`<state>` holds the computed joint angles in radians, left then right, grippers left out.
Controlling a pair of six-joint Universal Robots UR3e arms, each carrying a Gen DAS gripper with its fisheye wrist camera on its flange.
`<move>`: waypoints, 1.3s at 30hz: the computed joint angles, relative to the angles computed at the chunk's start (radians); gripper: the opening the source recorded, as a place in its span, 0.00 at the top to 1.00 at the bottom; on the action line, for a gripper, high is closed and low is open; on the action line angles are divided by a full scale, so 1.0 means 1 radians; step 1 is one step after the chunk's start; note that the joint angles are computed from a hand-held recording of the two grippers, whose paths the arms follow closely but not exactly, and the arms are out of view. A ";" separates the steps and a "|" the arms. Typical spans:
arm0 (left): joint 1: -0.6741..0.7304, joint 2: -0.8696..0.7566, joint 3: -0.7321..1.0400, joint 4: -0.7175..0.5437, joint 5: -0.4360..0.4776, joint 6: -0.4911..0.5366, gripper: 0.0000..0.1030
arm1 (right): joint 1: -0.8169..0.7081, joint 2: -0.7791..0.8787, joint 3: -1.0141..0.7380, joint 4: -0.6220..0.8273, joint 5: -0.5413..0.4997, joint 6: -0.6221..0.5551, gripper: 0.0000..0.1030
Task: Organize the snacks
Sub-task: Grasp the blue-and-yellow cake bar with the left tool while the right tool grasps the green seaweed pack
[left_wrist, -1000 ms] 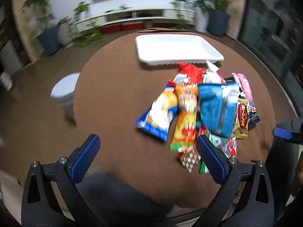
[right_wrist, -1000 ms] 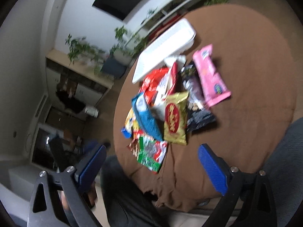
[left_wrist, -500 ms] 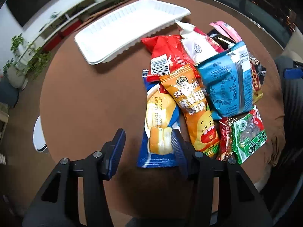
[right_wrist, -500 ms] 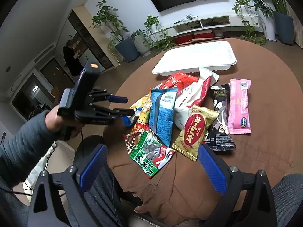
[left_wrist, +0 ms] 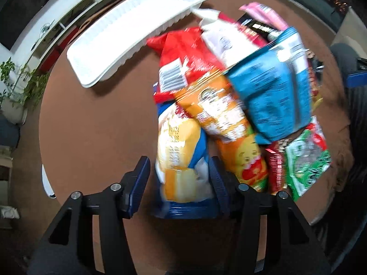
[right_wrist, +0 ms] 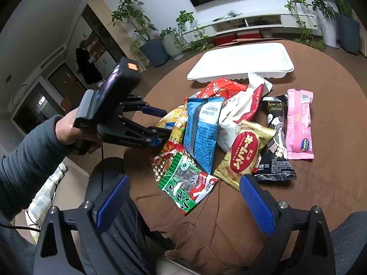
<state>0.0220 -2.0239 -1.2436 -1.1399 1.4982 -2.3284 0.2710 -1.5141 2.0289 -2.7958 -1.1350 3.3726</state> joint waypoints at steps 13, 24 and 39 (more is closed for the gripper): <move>0.016 -0.012 -0.009 0.008 -0.047 -0.067 0.74 | 0.042 0.023 -0.038 0.029 -0.033 -0.044 0.05; 0.230 0.188 -0.238 0.012 -0.276 -0.164 0.74 | 0.075 0.141 -0.186 0.086 -0.044 -0.048 0.19; 0.494 0.599 -0.620 -0.128 -0.556 -0.094 0.74 | 0.178 0.440 -0.661 0.550 -0.174 -0.554 0.33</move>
<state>0.5158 -1.4248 -1.8635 -1.2678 0.9421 -2.4222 0.4487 -1.0737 1.3682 -2.2460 -1.3087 2.8183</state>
